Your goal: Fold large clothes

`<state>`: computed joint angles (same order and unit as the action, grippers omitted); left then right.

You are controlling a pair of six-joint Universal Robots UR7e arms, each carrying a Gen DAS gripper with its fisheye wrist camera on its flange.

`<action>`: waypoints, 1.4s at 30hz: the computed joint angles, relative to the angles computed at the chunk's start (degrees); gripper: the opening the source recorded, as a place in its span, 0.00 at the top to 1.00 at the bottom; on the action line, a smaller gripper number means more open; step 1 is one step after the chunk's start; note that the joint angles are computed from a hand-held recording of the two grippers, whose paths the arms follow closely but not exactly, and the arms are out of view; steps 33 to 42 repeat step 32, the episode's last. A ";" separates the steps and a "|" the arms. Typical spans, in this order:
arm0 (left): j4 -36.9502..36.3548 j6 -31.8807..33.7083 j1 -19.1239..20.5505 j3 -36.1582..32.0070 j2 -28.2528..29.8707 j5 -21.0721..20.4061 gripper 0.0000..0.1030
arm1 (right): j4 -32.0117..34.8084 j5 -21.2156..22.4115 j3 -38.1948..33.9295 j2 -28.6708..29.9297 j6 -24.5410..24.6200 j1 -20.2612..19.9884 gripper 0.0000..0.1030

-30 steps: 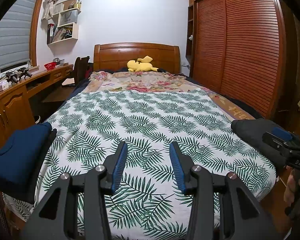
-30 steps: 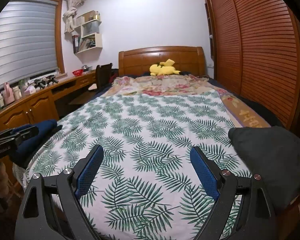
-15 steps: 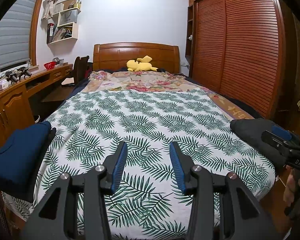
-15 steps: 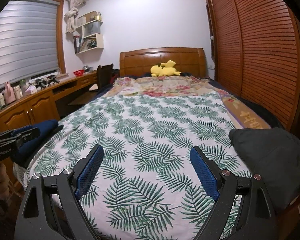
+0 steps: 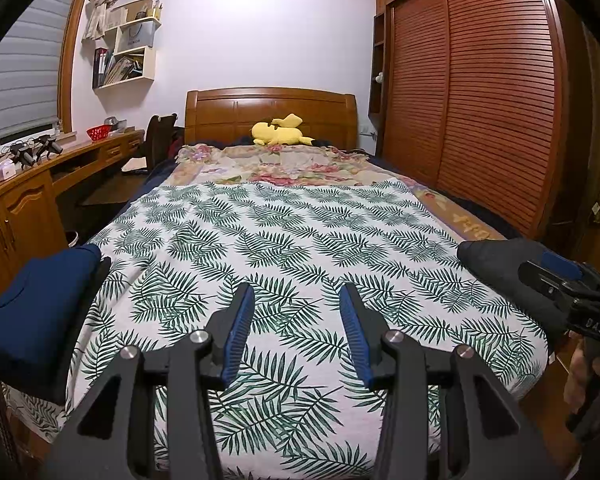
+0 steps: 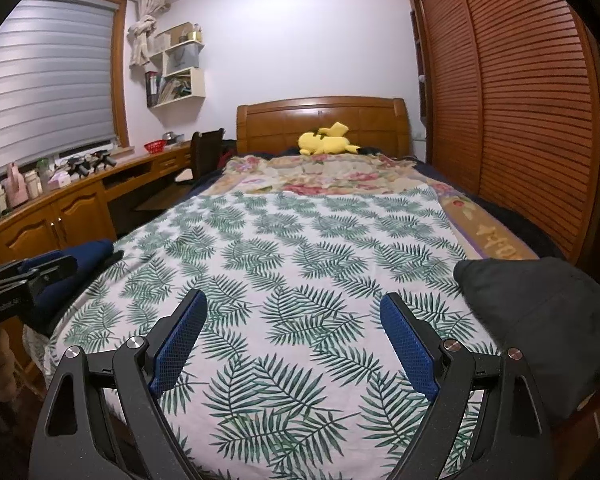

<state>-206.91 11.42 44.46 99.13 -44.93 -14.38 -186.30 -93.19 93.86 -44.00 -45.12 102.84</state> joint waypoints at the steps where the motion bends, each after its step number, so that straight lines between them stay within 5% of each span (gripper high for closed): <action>1: -0.01 0.14 -0.01 -0.15 0.06 0.00 0.58 | 0.01 0.01 -0.01 0.01 0.02 -0.01 0.13; 42: -1.48 1.73 -0.19 -0.61 0.58 -0.04 0.57 | -0.23 0.22 -0.05 0.23 -0.06 -0.09 0.13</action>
